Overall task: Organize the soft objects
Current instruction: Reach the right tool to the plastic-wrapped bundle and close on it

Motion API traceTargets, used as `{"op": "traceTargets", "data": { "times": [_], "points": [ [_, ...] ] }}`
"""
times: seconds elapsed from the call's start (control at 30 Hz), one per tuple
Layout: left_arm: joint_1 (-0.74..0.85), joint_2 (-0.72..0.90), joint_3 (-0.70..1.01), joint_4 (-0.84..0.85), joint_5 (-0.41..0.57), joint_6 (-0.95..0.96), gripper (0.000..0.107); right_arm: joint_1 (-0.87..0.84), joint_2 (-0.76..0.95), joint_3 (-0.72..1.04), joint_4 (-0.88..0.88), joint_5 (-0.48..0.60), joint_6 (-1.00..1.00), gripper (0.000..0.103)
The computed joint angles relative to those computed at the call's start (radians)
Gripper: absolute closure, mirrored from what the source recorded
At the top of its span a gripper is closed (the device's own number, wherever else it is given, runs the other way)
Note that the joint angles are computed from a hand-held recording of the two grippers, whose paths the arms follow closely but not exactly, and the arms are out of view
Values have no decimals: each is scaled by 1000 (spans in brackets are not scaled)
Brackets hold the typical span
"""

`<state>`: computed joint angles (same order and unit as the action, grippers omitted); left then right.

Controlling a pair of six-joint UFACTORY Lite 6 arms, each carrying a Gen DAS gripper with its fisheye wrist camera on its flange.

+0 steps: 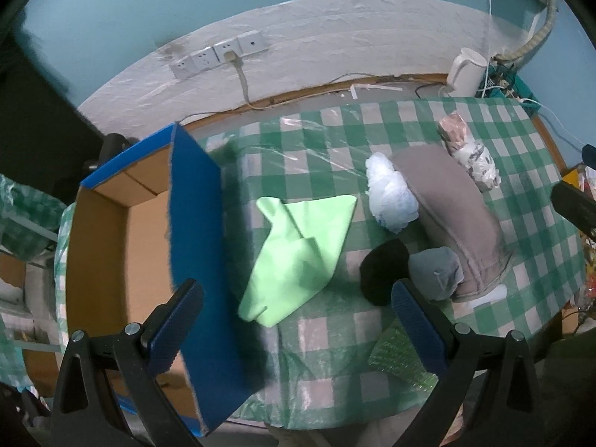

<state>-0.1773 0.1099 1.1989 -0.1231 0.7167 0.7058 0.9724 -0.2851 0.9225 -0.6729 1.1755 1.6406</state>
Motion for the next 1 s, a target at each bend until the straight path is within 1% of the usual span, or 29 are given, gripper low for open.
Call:
{"op": "traceTargets", "data": {
  "times": [0.27,0.47,0.6,0.7,0.87,1.0],
  "points": [
    [-75,113,68,14,-5,-88,6,-192,-51,-77,59,-73,-164,2],
    [-128,196,83,71,-58,-160,6,-333,-66,-123,105,-165,-268,2],
    [-141,271,111,118,-76,-214,6,-442,-67,-178,140,-263,-334,2],
    [-138,320,134,124,-76,-221,6,-531,-32,-207,168,-350,-402,2],
    [-142,378,152,178,-98,-262,6,-630,57,-235,155,-443,-459,2],
    [-124,430,196,181,-83,-272,5,-694,115,-256,147,-527,-477,2]
  ]
}}
